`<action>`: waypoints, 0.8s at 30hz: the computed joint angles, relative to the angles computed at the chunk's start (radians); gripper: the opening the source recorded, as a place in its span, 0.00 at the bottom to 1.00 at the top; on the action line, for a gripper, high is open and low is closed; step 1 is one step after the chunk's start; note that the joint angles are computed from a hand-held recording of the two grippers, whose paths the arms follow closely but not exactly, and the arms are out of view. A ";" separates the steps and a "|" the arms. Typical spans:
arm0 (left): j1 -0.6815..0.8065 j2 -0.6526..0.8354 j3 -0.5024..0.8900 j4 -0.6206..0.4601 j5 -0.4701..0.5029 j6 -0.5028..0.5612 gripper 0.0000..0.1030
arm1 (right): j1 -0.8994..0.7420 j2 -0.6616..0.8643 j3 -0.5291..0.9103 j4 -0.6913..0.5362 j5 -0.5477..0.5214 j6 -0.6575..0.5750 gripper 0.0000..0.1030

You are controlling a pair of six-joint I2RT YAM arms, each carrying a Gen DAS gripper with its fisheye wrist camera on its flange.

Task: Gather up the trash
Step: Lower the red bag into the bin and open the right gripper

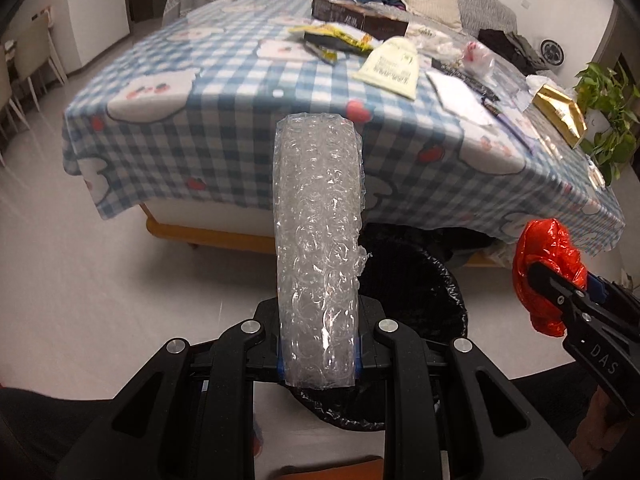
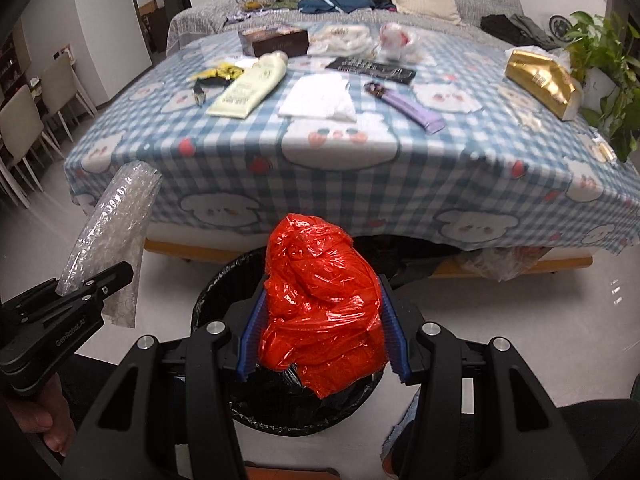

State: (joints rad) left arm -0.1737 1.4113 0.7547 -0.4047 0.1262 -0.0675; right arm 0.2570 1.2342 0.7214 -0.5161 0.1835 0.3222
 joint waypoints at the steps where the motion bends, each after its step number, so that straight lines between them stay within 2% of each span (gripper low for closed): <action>1: -0.001 0.020 0.003 0.008 0.003 -0.004 0.20 | -0.001 0.030 -0.002 0.022 -0.009 0.001 0.47; 15: 0.011 0.323 -0.027 0.262 -0.016 0.004 0.20 | -0.034 0.392 -0.013 0.284 -0.099 -0.023 0.47; 24: 0.063 0.475 -0.004 0.341 -0.003 0.015 0.20 | -0.040 0.552 -0.014 0.402 -0.105 -0.007 0.47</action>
